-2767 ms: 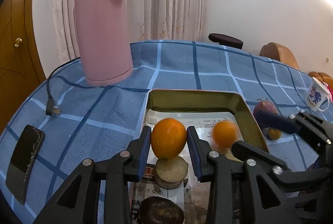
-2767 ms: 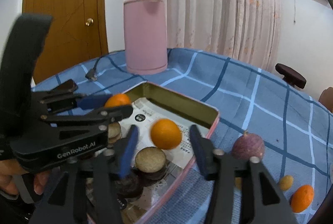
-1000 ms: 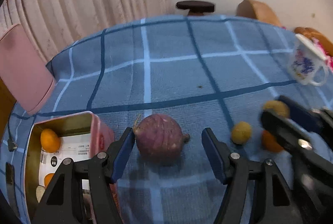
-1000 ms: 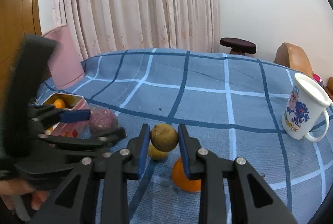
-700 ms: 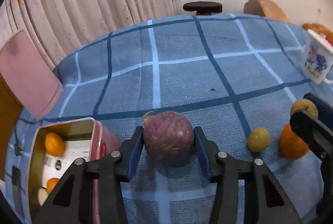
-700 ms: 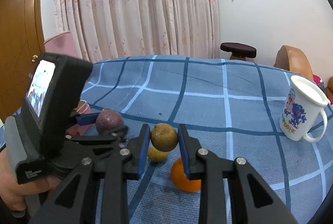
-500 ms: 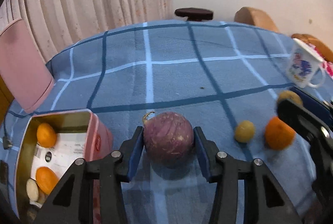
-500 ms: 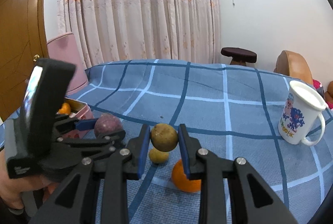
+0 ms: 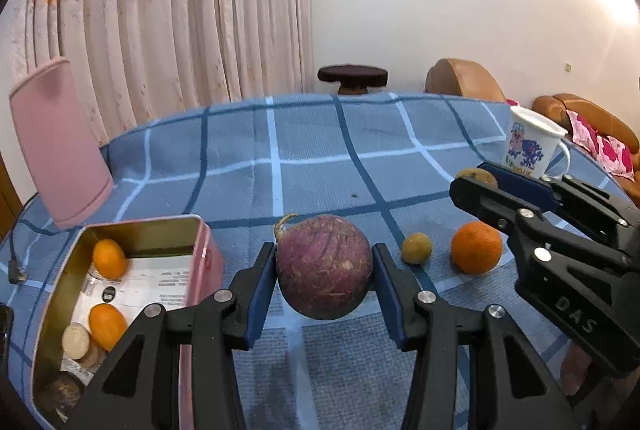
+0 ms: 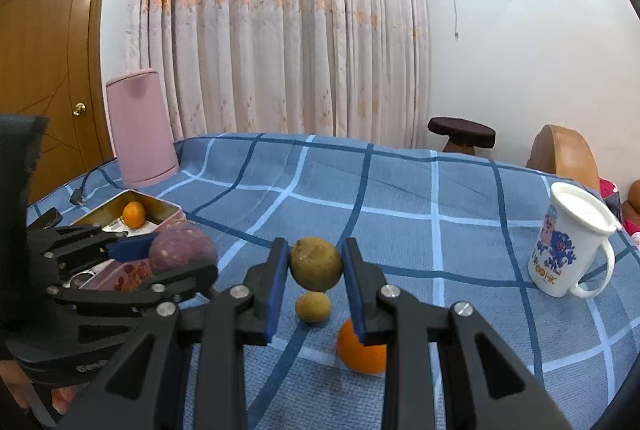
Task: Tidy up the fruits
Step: 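Carry the brown fruit and the purple fruit over the pink tin box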
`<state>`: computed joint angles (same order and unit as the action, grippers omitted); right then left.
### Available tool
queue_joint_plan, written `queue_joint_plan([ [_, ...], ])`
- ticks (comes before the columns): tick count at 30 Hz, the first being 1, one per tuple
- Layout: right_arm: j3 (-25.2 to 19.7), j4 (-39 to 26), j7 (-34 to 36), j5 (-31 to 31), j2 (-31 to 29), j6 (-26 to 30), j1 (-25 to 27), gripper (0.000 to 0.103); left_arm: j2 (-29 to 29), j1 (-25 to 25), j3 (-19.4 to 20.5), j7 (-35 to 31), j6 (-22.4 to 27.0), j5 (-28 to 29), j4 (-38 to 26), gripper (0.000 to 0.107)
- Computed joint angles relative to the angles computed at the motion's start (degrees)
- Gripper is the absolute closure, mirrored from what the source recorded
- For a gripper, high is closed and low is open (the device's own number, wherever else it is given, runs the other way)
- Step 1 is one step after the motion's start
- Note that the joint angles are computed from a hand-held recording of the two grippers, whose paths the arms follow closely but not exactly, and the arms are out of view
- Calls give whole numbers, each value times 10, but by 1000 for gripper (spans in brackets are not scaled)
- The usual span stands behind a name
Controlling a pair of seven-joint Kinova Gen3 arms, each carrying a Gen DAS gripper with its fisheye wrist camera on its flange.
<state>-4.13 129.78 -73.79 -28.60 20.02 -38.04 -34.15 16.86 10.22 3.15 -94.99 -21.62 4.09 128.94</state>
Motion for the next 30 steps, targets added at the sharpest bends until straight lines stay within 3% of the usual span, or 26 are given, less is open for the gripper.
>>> queue_joint_plan([
  [3,-4,8,-7,6,1,-20,-1,73,-8,-3,-1,4,-36,0,23,58],
  [18,-22,42,11,-17,11,-124,-36,73,-27,-73,19,99,-128,-112,90,58],
  [30,-28,41,28,-26,18,-144,-49,73,-38,-89,7,117,-206,-138,133,58],
])
